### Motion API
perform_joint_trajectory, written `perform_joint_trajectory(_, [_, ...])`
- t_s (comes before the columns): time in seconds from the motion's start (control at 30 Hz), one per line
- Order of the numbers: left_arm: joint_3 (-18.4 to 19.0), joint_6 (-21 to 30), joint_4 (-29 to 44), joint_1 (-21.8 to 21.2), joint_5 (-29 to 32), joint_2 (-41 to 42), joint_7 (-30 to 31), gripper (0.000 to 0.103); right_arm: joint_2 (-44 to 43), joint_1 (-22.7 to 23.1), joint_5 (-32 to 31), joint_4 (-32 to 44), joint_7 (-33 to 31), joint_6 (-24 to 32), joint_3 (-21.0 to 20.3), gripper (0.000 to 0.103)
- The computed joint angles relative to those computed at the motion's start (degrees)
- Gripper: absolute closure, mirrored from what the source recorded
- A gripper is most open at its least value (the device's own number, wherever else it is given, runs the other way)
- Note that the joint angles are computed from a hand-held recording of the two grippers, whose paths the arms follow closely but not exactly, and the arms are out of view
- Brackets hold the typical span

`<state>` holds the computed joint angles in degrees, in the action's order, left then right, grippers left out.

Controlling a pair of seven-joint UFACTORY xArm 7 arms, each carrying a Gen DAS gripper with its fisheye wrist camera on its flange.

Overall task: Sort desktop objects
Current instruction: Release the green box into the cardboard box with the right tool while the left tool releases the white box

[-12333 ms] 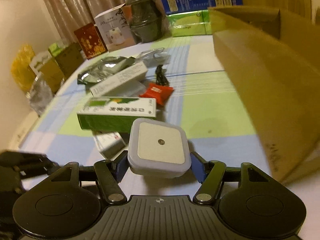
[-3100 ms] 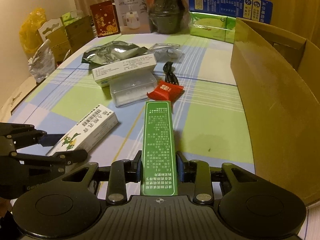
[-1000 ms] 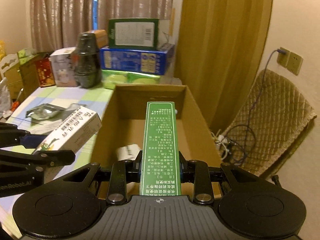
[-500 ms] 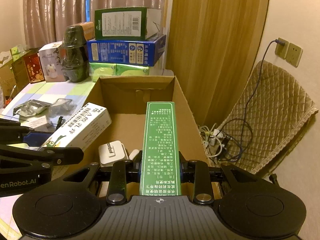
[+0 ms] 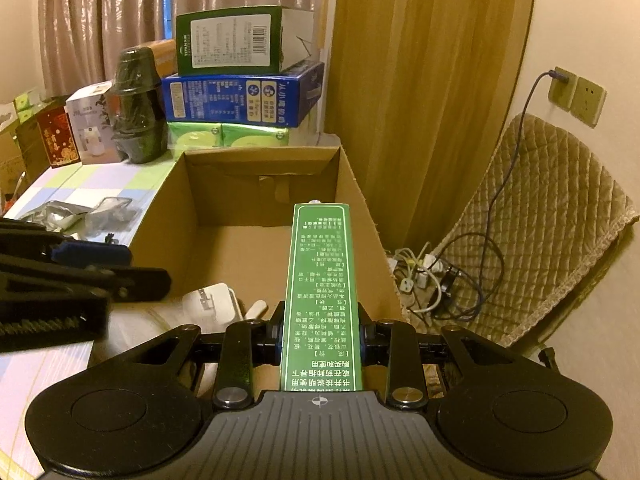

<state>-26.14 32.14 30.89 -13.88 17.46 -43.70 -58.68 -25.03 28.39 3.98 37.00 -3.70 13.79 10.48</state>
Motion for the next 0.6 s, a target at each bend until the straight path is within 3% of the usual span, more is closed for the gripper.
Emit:
perform_joint_trajectory(0.37, [2.23,4.49,-4.98,-1.64,-2.63,-10.23,0.26,0.069,2.67,1.94,2.18,1.93,-0.19,-1.48,-0.2,0.075])
perform_joint_trajectory(0.6, [2.75,10.81,-8.85,-3.6,-5.16,-19.31,0.71,0.064,2.21,4.06,5.1,2.06,0.05,-4.01,-1.45,0.073])
